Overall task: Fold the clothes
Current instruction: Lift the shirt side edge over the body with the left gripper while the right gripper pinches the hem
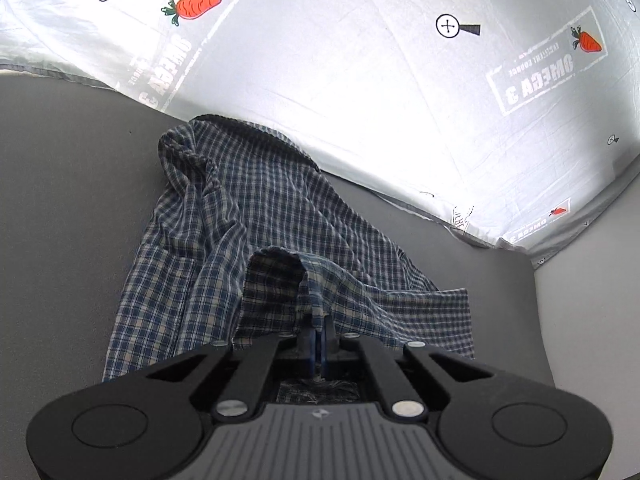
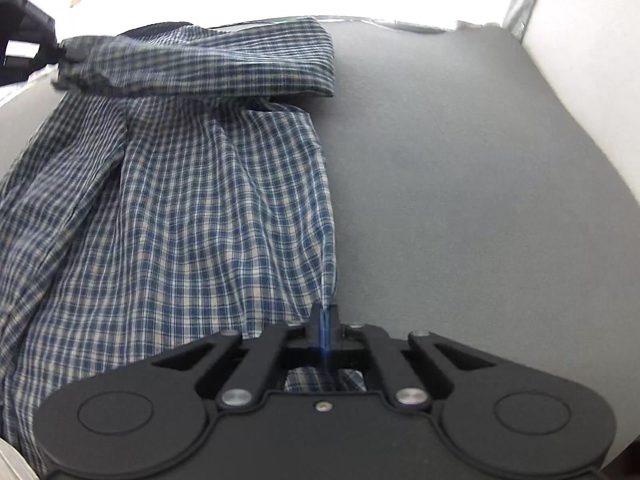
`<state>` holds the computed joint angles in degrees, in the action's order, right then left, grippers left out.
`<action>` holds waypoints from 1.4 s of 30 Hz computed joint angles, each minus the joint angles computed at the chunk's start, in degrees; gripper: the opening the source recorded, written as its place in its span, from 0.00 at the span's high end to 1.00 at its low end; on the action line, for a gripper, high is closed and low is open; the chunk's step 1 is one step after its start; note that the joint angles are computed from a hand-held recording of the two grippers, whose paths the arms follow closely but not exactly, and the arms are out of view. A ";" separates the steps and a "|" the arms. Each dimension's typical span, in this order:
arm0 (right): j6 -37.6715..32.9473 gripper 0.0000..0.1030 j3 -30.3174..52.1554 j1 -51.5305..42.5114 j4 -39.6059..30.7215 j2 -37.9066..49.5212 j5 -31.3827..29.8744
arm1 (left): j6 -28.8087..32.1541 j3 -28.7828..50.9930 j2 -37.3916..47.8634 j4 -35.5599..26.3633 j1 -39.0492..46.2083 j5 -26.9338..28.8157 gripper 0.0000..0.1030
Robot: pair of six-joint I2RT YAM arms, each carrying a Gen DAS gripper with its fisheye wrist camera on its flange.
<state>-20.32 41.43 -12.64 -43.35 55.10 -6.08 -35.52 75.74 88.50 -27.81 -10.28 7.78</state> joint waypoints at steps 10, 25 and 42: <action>7.46 1.00 11.03 22.10 -10.66 -9.59 2.50 | 3.56 16.45 -4.16 -2.14 13.43 2.52 0.99; 45.34 0.62 8.39 64.10 -20.05 -7.22 20.16 | 16.38 8.86 -9.81 -7.39 33.82 9.77 0.99; 59.14 0.98 8.24 83.35 -32.62 -6.02 32.05 | 16.57 6.59 -10.89 -5.56 36.99 15.44 0.99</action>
